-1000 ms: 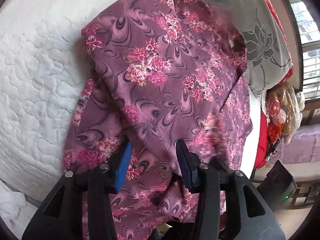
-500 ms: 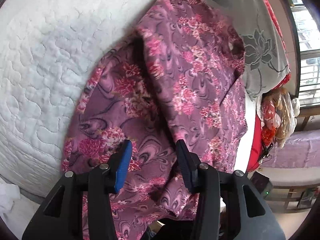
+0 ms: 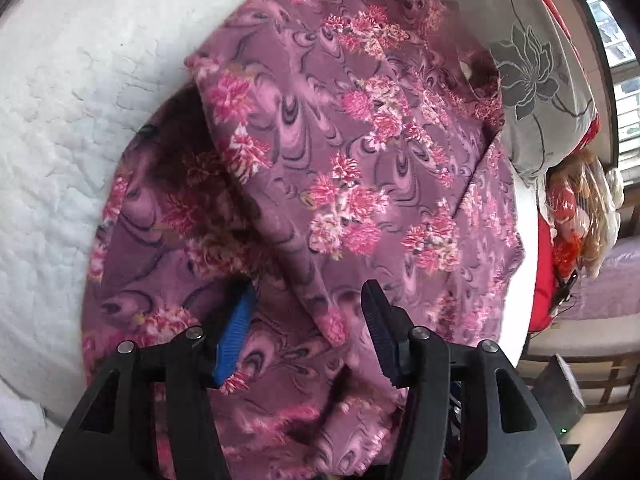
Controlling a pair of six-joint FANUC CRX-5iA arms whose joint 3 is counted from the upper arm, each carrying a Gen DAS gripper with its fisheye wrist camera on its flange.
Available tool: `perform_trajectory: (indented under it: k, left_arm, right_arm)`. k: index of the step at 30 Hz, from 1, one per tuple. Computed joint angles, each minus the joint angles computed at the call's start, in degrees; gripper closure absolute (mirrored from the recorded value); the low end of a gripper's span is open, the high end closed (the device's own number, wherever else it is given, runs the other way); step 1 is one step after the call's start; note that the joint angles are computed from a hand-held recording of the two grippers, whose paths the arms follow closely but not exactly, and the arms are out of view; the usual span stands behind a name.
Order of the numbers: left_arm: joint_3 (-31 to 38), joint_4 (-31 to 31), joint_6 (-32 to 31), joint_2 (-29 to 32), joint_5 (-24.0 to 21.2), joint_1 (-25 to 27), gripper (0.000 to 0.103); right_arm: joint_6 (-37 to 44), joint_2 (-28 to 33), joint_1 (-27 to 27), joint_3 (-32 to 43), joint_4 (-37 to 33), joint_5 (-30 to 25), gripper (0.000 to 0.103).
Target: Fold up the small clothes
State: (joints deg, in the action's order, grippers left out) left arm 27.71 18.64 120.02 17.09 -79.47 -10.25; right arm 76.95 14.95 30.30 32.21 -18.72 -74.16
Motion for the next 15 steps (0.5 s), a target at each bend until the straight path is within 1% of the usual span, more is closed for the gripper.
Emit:
perform_trajectory:
  k: [1,2,3,4,5,7,10,11,12,13,15]
  left_arm:
    - [0.02,0.33,-0.29,-0.39,0.16,0.09,0.049]
    - [-0.05,0.78,-0.46,-0.73,0.07,0.22,0.049]
    - [-0.85,2.29,-0.92,-1.41,0.28,0.57,0.049]
    - [-3.12,4.72,-2.20,-2.77,1.94,1.00,0.049]
    - [-4.73,5.89,-2.92,-3.80,3.03,1.12,0.049]
    - [-6.78,5.95,-3.27,-5.18,3.86,0.55,0.045]
    - [-6.17,3.97,-3.13,-3.53,1.01,-1.21,0.045]
    - [-5.84,2.14,-3.18,-3.61,1.30,-2.13,0.045]
    - [-4.74,0.92,-3.30,-3.37,0.72,-2.68,0.044]
    - [-2.94,-0.01,-3.35,-2.69,-0.73,-3.10,0.044]
    - [-1.66,0.63,-3.21,-1.98,-2.17,-2.93,0.044]
  right_arm:
    - [0.71,-0.39,0.09,-0.86,-0.04,0.95,0.083]
    - [0.99,-0.43,0.02,-0.31,-0.08,0.63,0.083]
    - [0.63,-0.05,-0.17,0.84,-0.23,-0.42,0.080]
    - [0.43,-0.45,-0.71,1.27,-1.11,-0.47,0.079]
    - [0.98,-1.33,-1.25,0.76,-2.02,0.15,0.079]
    - [2.25,-1.89,-2.04,1.19,-3.54,0.13,0.078]
    - [2.21,-0.66,-2.04,2.09,-4.37,-2.87,0.078]
    - [1.79,1.01,-1.39,3.25,-3.57,-6.01,0.079]
    - [2.14,1.17,-1.29,2.99,-3.15,-6.56,0.080]
    - [2.69,-0.14,-0.97,0.98,-2.57,-4.11,0.080]
    - [1.97,0.14,-1.07,2.08,-2.63,-5.47,0.080]
